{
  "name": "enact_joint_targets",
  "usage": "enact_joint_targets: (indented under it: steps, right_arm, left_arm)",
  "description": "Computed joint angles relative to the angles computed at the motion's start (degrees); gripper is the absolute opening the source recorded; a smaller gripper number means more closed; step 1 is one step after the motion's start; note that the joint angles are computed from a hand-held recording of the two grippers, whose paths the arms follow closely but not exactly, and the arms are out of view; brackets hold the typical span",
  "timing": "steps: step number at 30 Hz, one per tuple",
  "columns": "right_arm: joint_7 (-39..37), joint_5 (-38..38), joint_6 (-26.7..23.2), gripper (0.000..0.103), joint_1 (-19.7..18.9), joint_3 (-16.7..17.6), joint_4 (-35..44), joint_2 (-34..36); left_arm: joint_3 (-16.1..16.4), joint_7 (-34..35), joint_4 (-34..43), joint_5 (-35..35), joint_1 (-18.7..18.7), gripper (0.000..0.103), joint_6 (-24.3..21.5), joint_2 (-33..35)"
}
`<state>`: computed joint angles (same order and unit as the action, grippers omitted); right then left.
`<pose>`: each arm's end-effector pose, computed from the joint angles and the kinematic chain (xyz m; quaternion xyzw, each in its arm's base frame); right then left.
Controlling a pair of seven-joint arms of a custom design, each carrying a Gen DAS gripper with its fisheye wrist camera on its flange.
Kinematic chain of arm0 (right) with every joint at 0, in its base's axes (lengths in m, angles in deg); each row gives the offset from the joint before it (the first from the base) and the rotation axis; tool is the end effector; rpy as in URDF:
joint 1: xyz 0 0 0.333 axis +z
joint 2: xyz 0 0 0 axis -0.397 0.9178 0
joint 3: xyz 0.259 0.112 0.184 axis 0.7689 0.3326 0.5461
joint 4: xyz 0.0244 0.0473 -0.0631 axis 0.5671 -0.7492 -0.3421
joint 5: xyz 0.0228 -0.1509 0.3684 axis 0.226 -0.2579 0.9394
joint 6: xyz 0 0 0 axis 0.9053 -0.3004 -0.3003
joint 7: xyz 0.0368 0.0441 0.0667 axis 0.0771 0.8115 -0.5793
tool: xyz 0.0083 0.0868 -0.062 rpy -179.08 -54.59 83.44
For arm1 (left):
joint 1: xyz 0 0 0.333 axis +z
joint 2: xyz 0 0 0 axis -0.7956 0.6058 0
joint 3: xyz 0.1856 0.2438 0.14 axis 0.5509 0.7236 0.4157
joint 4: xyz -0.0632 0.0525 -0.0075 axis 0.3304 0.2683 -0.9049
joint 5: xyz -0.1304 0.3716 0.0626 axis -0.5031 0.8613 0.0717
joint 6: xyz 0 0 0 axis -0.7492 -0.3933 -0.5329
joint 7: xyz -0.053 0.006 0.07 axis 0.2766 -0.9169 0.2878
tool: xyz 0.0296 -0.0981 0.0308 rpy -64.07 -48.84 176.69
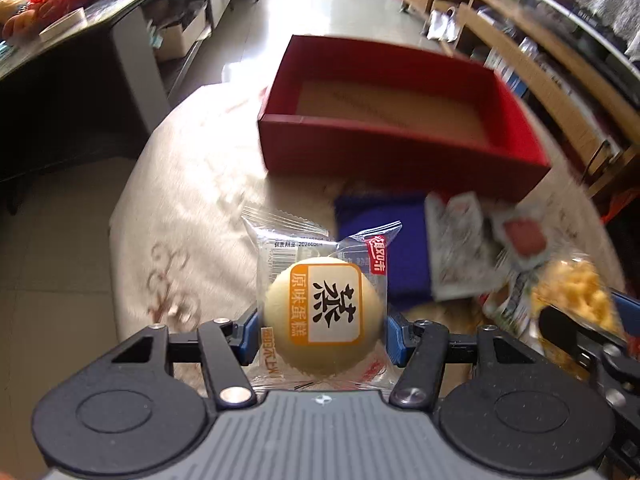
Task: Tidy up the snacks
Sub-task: 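Carry the bun and snack bag into the red box and release both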
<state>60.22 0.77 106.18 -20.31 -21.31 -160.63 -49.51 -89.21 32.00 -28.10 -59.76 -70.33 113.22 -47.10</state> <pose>0.6427 0.0537 0.5238 -0.8213 0.4482 -0.1733 0.3075 0.6474 -0.2590 0.4794 -0.7823 0.5705 -0.1832 0.1704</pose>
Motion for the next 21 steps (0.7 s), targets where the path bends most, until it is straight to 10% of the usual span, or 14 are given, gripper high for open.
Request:
enact_joint_targets:
  steps: [21]
  right_arm:
    - [15.1,-10.2,4.0,0.046,-1.6,4.2,21.3,15.9]
  left_arm:
    - [4.3,6.6,28.9,-3.0,-0.9,0.055,-4.0,17.7]
